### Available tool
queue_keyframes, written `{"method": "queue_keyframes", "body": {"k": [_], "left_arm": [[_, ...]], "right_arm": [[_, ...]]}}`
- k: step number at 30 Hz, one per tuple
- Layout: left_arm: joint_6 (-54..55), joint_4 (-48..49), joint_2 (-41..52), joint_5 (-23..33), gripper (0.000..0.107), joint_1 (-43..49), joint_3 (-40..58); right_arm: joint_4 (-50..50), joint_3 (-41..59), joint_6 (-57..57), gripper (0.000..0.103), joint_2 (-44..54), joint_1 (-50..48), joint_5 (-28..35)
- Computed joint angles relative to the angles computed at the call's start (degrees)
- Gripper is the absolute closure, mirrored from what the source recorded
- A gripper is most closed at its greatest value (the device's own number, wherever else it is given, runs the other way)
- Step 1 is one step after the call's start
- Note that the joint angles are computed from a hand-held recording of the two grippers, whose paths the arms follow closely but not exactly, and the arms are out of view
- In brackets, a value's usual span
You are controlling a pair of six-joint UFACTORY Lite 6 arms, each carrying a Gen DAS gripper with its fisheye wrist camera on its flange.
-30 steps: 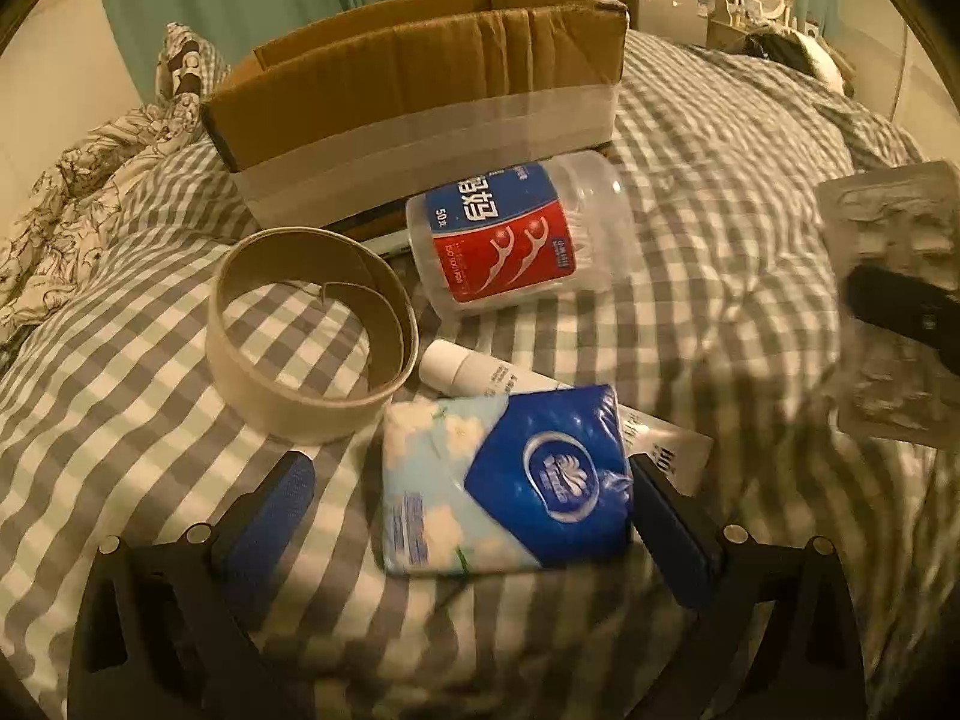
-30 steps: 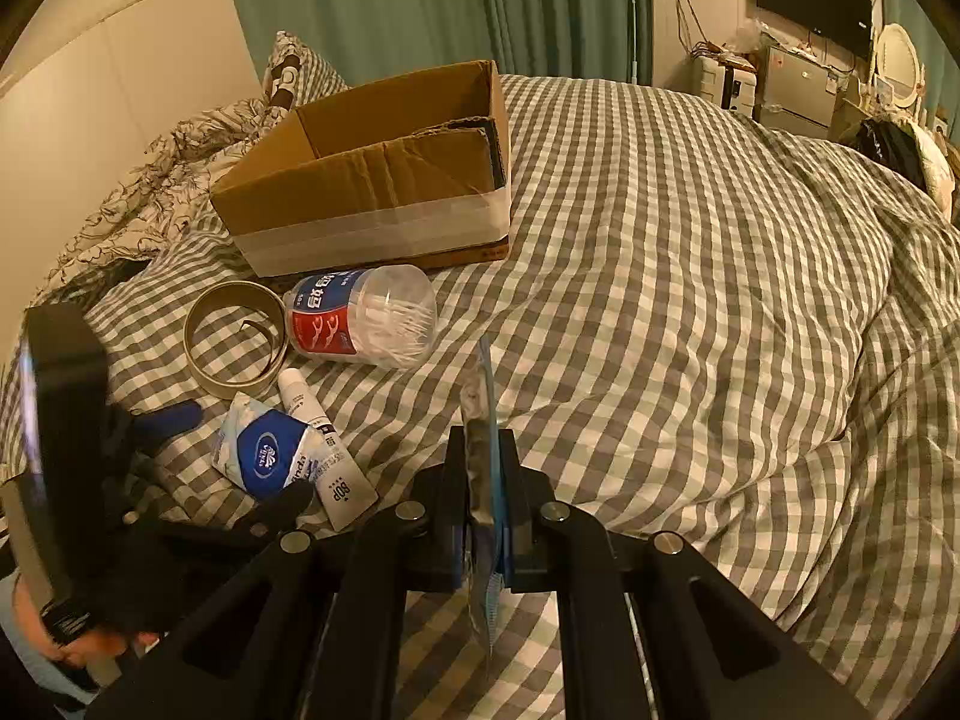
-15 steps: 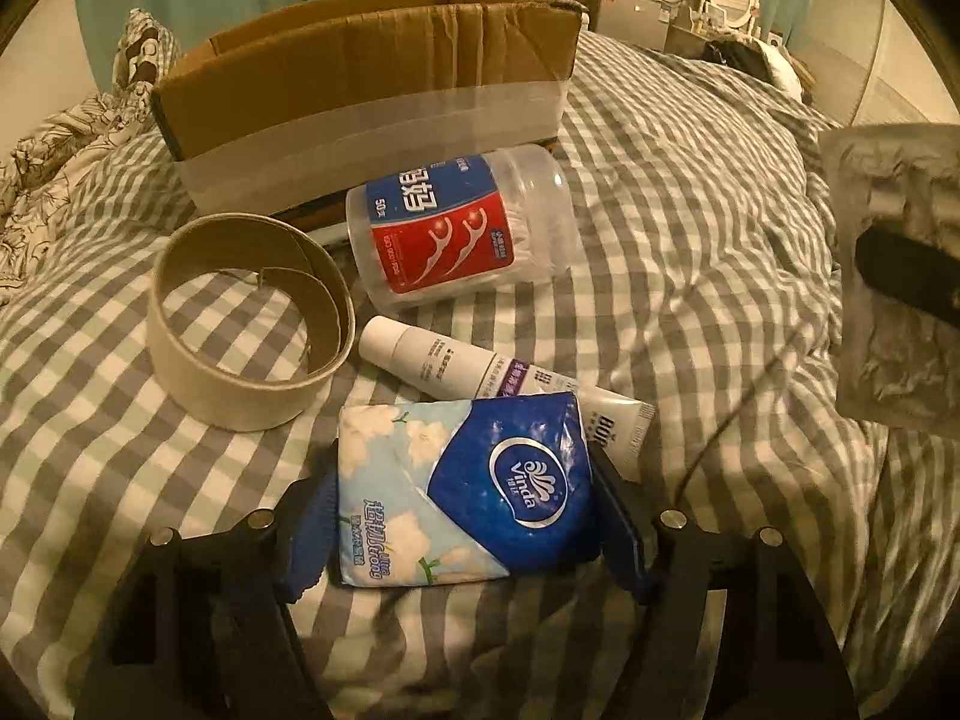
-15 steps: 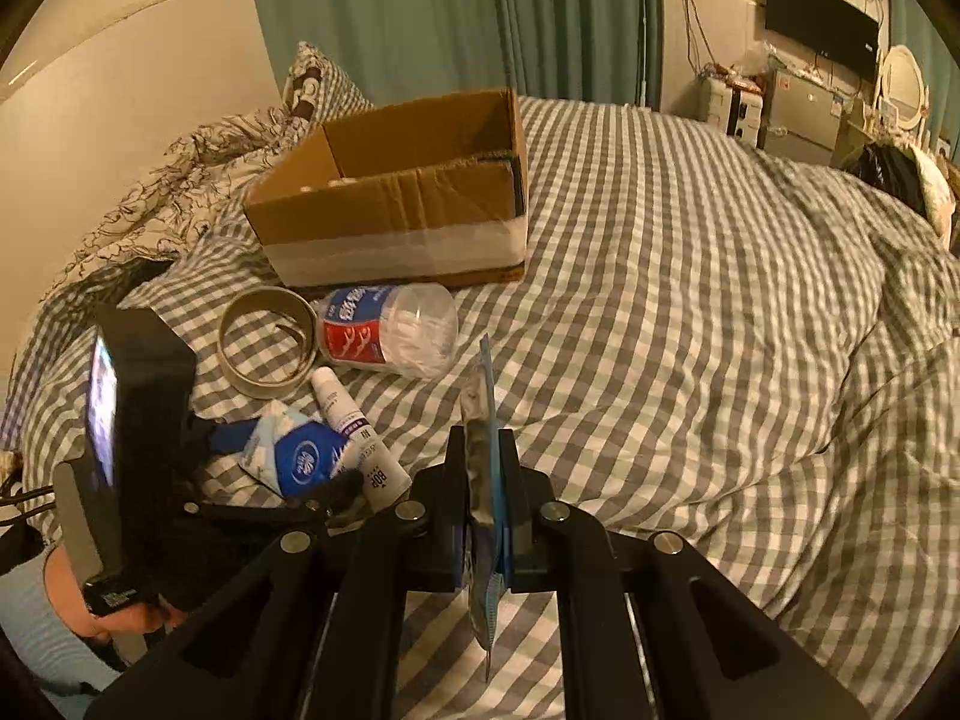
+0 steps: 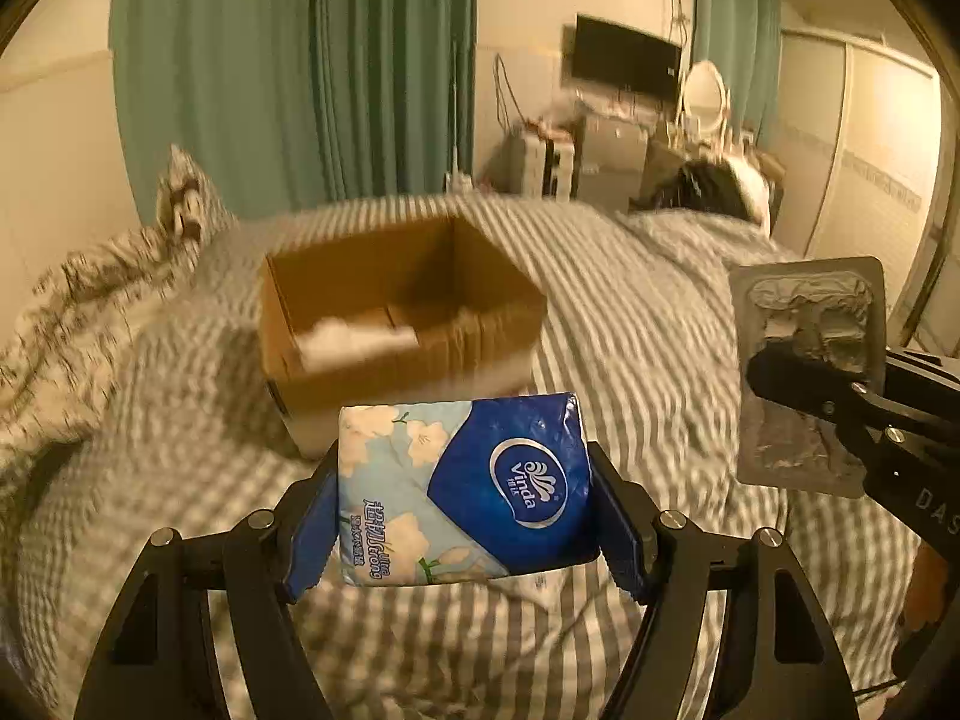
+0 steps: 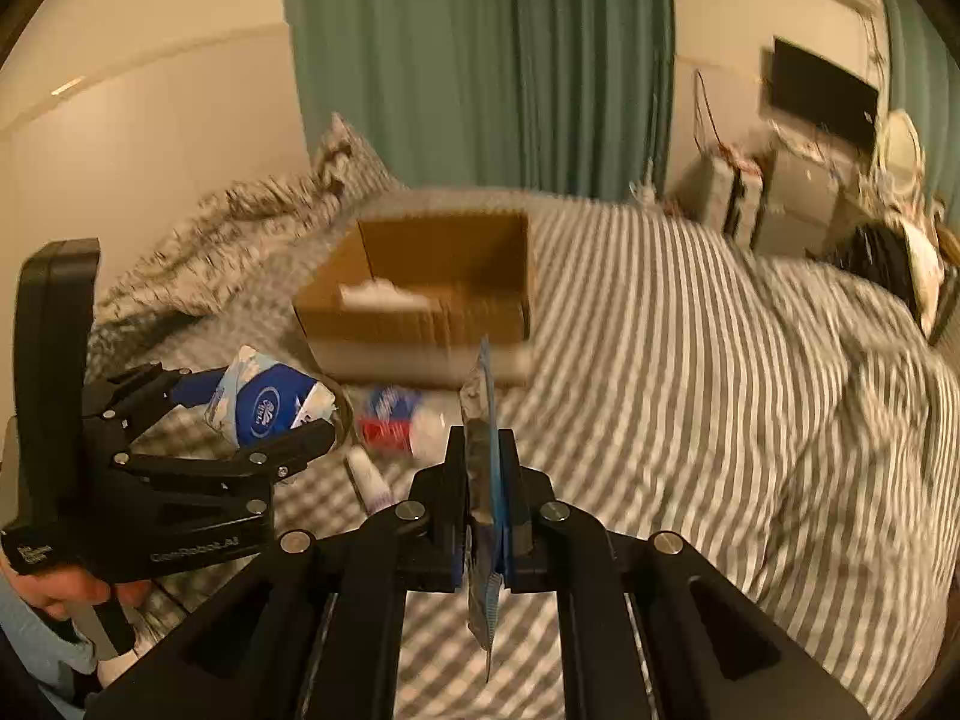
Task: Organize objects
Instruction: 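Carry the tissue pack and blister pack into the box while both tools open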
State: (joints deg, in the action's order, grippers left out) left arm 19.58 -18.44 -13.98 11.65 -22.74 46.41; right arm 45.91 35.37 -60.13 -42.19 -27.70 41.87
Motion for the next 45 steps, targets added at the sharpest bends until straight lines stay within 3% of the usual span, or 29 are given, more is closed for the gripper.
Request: {"method": "queue_keyframes", "body": {"k": [7, 14, 21, 29, 38, 40, 41, 42, 44, 45], "left_arm": [[-0.1, 0.99, 8.4, 4.11, 0.032, 4.69, 16.07], [2.02, -1.23, 24.33, 5.99, 0.032, 7.64, 36.74], [-4.74, 5.45, 47.01, 10.81, 0.032, 9.4, 64.47], [-4.73, 5.72, 73.23, 19.39, 0.032, 10.62, 90.9], [-0.99, 3.82, 80.9, 22.1, 0.03, 10.75, 96.93], [2.4, -0.34, 77.49, 20.07, 0.027, 11.27, 91.42], [3.63, -1.59, 74.51, 17.54, 0.021, 11.31, 86.47], [4.09, -1.92, 71.61, 14.81, 0.016, 11.21, 81.75], [3.95, -1.51, 67.27, 10.93, 0.006, 11.04, 75.28], [3.57, -1.12, 65.92, 10.56, 0.006, 10.96, 74.04]], "right_arm": [[3.17, 16.0, -0.05, 0.096, 11.95, 8.76, -3.48], [3.45, 36.02, 3.21, 0.096, 32.94, 16.72, -8.49], [-2.9, 60.71, 11.69, 0.096, 57.3, 20.73, -9.89], [-6.19, 74.01, 15.15, 0.096, 76.77, 22.36, -11.44], [-7.69, 86.97, 18.85, 0.096, 92.36, 21.54, -10.86], [-7.41, 88.77, 20.18, 0.095, 93.35, 21.42, -9.5], [-7.1, 88.99, 20.47, 0.094, 93.17, 21.2, -8.87], [-6.75, 87.54, 20.43, 0.084, 91.78, 21.19, -9.33], [-5.47, 82.94, 19.65, 0.046, 87.5, 21.07, -10.93], [-4.07, 80.27, 18.38, 0.042, 84.94, 20.81, -11.4]]}}
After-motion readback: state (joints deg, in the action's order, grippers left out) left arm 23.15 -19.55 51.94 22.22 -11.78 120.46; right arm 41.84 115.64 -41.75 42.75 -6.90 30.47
